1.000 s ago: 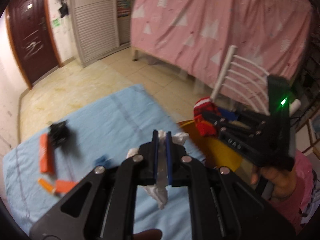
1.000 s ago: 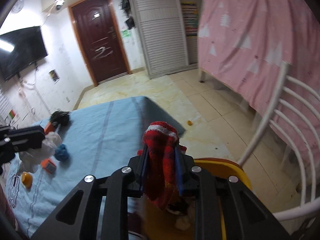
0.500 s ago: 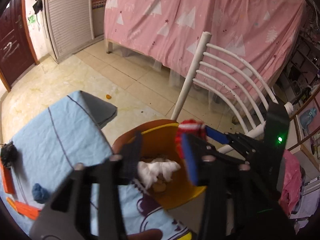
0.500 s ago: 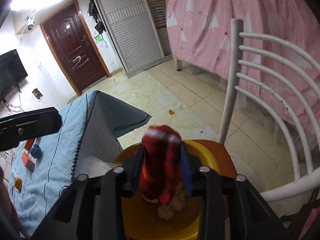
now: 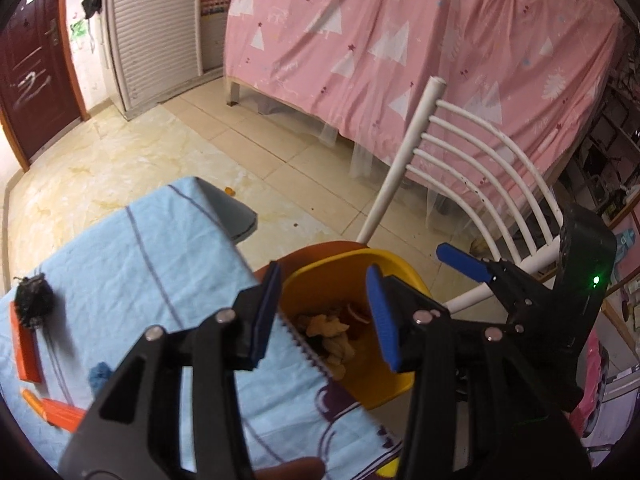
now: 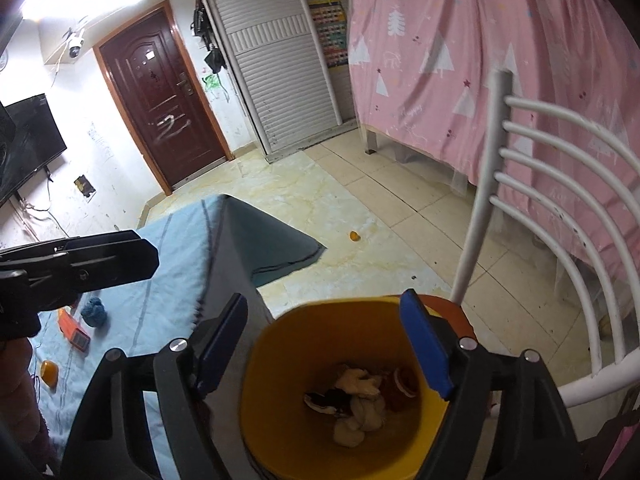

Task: Collect trash
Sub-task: 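Move both open tools back over the orange box and blue knit ball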

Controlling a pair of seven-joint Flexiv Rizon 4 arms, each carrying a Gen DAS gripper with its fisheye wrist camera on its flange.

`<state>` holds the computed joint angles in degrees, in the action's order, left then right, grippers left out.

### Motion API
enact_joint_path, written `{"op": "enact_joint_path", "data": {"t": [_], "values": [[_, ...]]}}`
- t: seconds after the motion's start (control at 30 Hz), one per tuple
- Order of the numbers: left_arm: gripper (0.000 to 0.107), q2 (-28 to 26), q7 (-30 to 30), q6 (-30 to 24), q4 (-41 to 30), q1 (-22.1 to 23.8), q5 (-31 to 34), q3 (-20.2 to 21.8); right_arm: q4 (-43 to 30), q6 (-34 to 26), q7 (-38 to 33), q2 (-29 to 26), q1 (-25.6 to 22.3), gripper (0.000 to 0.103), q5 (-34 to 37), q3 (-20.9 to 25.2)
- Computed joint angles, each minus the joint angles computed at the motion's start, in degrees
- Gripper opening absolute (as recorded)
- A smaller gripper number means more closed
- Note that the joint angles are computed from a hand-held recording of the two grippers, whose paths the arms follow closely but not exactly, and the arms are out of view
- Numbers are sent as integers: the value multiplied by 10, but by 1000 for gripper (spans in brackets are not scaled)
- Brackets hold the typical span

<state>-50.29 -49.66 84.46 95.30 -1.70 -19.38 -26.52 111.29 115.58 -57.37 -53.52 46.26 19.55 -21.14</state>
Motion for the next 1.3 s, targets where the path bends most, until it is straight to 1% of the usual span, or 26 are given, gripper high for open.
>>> {"op": "enact_joint_path", "data": {"t": [0.2, 0.27, 0.33, 0.4, 0.5, 0.67, 0.77, 0.93, 0.97, 1.23, 1.3], "values": [[42, 16, 8, 20, 30, 59, -7, -30, -30, -30, -3, 3, 37, 79, -15, -31], [49, 22, 9, 28, 40, 79, -6, -34, -43, -42, -2, 2, 48, 80, -26, -39], [50, 27, 9, 39, 50, 95, -2, -36, -60, -53, -1, 1, 54, 80, -43, -42], [50, 31, 7, 50, 56, 112, 3, -33, -76, -61, 0, 1, 56, 81, -62, -38], [50, 34, 0, 50, 59, 135, 6, -28, -104, -73, 3, -2, 49, 82, -92, -21], [50, 32, -6, 49, 51, 158, 10, -5, -148, -96, 11, -14, 36, 82, -140, 8], [50, 28, -10, 44, 43, 162, 9, 9, -175, -114, 16, -20, 20, 82, -174, 33], [50, 16, -18, 17, 18, 150, 2, 56, -216, -145, 31, -37, 0, 82, -227, 66], [50, 15, -16, 14, 16, 150, 1, 59, -224, -151, 35, -41, -1, 82, -236, 70], [50, -12, -43, -43, -37, 105, -10, 141, -277, -207, 69, -65, -24, 82, -301, 100], [50, -18, -51, -55, -49, 95, -8, 159, -283, -214, 79, -69, -24, 82, -313, 98]]}}
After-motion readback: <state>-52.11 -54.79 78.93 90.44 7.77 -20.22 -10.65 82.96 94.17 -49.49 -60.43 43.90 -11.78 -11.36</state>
